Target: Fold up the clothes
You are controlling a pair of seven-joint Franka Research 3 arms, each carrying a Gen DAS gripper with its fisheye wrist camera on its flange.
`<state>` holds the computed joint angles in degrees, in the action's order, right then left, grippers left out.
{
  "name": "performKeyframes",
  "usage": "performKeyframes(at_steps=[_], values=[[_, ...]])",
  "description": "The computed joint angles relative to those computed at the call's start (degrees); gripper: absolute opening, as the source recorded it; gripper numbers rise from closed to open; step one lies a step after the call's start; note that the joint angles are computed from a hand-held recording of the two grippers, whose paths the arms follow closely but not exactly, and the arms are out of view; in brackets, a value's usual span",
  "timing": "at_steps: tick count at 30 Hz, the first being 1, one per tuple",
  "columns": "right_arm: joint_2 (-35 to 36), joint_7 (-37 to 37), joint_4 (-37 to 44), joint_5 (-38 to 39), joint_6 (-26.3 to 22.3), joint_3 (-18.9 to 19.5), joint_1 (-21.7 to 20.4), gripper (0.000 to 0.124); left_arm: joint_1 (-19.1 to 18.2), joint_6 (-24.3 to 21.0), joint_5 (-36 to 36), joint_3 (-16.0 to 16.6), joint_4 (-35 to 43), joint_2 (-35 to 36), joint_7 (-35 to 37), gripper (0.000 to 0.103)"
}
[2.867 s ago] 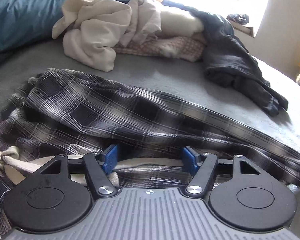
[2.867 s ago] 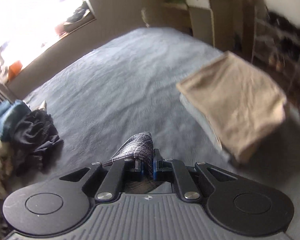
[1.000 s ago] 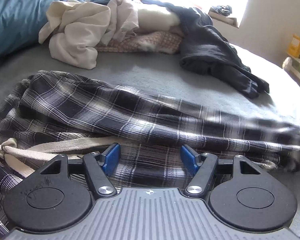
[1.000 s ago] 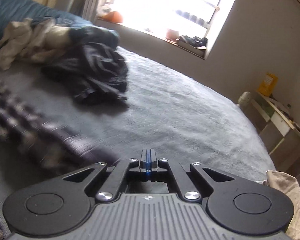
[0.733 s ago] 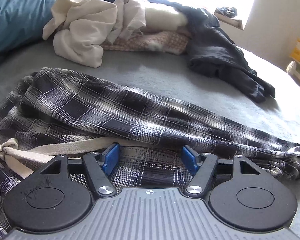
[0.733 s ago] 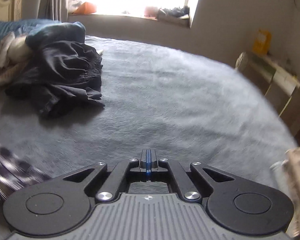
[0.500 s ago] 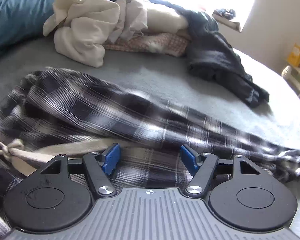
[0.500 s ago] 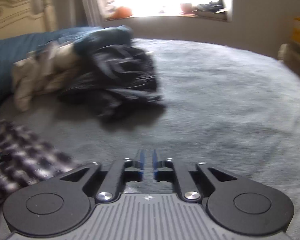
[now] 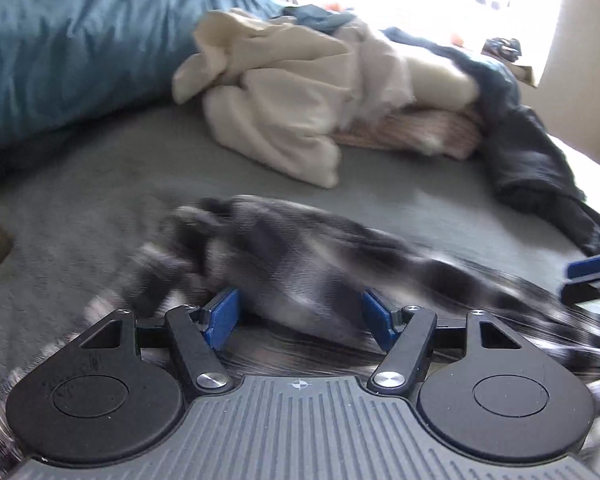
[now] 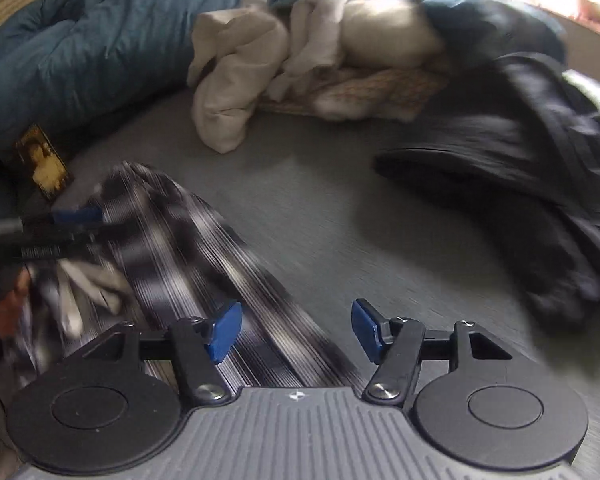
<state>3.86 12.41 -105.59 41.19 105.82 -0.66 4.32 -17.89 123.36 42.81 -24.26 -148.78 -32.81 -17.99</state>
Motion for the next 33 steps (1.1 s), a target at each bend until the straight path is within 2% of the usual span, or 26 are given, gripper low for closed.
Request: performKeyframes(at_steps=[3, 7, 10, 12, 14, 18, 19, 20, 23, 24, 29, 33], values=[[2.5, 7.3, 2.4, -0.5, -0.7, 2.2, 2.7, 0.064, 0.2, 1.0, 0.3, 0.5, -3.3, -3.2, -1.9, 0.067], [4.5, 15.0, 3.2, 0.7, 1.8, 4.1, 5.6, 0.065, 1.3, 4.0, 2.3, 0.9, -7.7, -8.2, -4.5, 0.067], [5.6, 16.7, 3.6, 1.5, 3.6, 5.2, 7.1, 0.069, 2.2, 5.2, 3.4, 1.1, -9.3, -10.2, -3.5, 0.067], [6.1, 17.0, 4.0, 0.6, 3.8, 5.6, 7.9, 0.078, 2.8, 6.0, 3.8, 1.4, -10.2, -11.0, -2.6, 0.067], [5.6, 15.5, 3.8, -0.5, 3.8, 5.8, 8.4, 0.078, 3.6, 6.3, 3.8, 1.3, -10.8, -11.2, -2.4, 0.067], [4.0, 11.3, 3.2, -3.8, 1.6, 5.9, 9.1, 0.067, 4.8, 6.3, 4.1, 0.6, -11.6, -11.0, -2.7, 0.067], [3.7, 10.4, 3.1, -4.7, 1.0, 5.9, 9.3, 0.059, 4.9, 6.6, 4.3, 0.5, -11.8, -11.0, -3.1, 0.067], [3.4, 9.5, 2.9, -5.5, 0.3, 5.9, 9.5, 0.042, 5.1, 7.0, 4.6, 0.4, -12.1, -11.0, -3.5, 0.067], [-0.6, 4.7, -1.9, -6.4, 5.4, 6.1, 10.7, 0.011, 5.5, 7.6, 5.3, -0.1, -12.8, -11.0, -4.6, 0.067], [-2.3, 2.5, -3.9, -4.8, 7.8, 6.1, 11.0, 0.007, 5.6, 7.2, 5.5, -0.5, -12.7, -10.8, -4.8, 0.067], [-9.1, -8.8, -11.6, 7.6, 20.3, 5.6, 13.3, 0.006, 5.9, 4.4, 7.1, -1.3, -11.9, -10.5, -5.9, 0.067], [-9.3, -12.8, -16.0, 9.5, 31.1, 6.6, 16.1, 0.007, 6.4, 2.4, 8.0, -0.6, -10.2, -7.7, -4.5, 0.068]])
